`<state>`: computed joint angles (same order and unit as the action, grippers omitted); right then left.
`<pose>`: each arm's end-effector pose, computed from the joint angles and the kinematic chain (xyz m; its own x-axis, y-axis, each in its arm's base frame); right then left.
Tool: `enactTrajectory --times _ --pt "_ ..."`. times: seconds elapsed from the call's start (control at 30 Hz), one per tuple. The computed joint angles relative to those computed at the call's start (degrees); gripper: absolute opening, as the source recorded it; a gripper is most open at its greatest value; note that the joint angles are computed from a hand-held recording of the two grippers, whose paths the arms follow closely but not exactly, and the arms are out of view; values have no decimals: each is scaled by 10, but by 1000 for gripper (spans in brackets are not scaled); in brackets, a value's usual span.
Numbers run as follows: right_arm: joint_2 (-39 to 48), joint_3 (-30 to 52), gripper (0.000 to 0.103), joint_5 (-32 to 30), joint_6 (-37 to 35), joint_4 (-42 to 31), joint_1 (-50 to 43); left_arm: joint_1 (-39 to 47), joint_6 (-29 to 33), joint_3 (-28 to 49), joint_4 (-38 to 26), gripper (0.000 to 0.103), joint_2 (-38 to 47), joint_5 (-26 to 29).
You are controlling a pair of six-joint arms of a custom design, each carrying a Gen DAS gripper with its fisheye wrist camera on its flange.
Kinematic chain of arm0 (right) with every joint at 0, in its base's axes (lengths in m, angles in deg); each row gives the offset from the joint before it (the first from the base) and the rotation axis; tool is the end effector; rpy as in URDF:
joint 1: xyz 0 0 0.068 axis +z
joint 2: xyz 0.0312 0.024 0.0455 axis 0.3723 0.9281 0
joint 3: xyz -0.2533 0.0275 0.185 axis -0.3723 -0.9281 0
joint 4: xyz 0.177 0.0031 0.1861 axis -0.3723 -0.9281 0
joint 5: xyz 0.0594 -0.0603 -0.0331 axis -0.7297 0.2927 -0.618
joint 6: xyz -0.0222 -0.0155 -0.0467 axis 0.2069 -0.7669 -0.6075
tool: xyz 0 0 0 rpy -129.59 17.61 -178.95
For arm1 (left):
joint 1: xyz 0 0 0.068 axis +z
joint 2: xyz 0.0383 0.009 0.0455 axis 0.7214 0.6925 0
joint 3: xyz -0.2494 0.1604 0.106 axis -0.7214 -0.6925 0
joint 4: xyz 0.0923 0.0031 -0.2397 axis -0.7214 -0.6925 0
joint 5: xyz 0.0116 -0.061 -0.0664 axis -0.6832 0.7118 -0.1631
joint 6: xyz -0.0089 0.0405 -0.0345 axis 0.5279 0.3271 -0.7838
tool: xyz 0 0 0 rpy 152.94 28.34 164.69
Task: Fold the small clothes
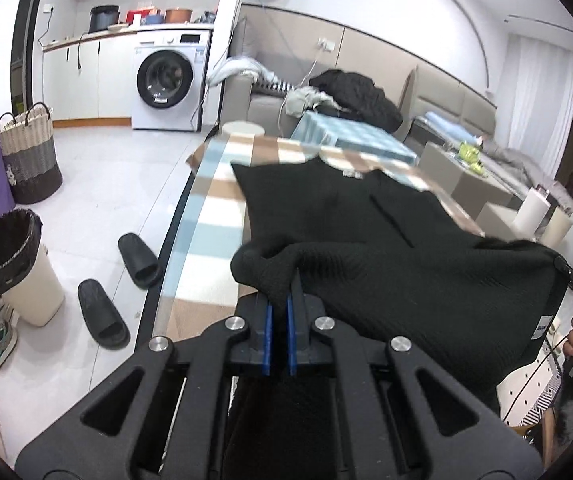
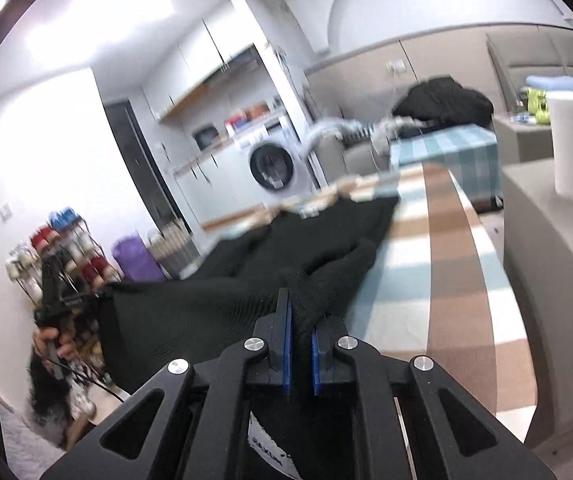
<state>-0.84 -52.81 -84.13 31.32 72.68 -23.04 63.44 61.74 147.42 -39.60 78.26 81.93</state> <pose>0.0915 -0.0557 0.2297 -0.3623 0.4070 -0.8385 0.0915 0.9108 0.4026 0.3641 0.0869 0.3125 -0.5657 0.1644 -0.8080 0.5248 0.8277 -0.1990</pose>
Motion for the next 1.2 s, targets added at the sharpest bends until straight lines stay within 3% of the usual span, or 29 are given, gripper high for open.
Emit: enactTrajectory --times 0.1,0.23,0.43,0.57,0.63,0.7,0.73,0.83,0.93,1.07,1.13,1.2 --pt "13 19 7 12 20 9 10 2 -10 18 -8 3 2 6" --pt "93 45 7 159 75 76 123 -23 -45 58 -6 3 32 -28" --pt "326 128 7 293 138 172 200 -84 -118 201 -21 3 158 -96" --pt "459 189 8 356 152 178 219 -116 -129 294 -54 4 239 -140" --pt "502 209 16 362 154 161 216 -132 -124 328 -72 6 272 -174" --pt "523 220 38 368 154 135 209 -142 -127 331 -73 15 286 -216" --pt "520 207 43 360 156 141 198 -143 -129 328 -71 19 289 -227" --pt "505 179 54 317 144 147 168 -136 -127 317 -75 44 295 -217" --pt "520 176 54 269 131 140 157 -137 -130 326 -85 46 309 -220" --pt "520 169 54 289 125 156 180 -140 -131 356 -114 46 330 -224" --pt "518 164 45 285 124 170 186 -142 -129 345 -102 46 328 -225" --pt "524 170 25 286 109 166 196 -143 -126 330 -89 38 320 -221"
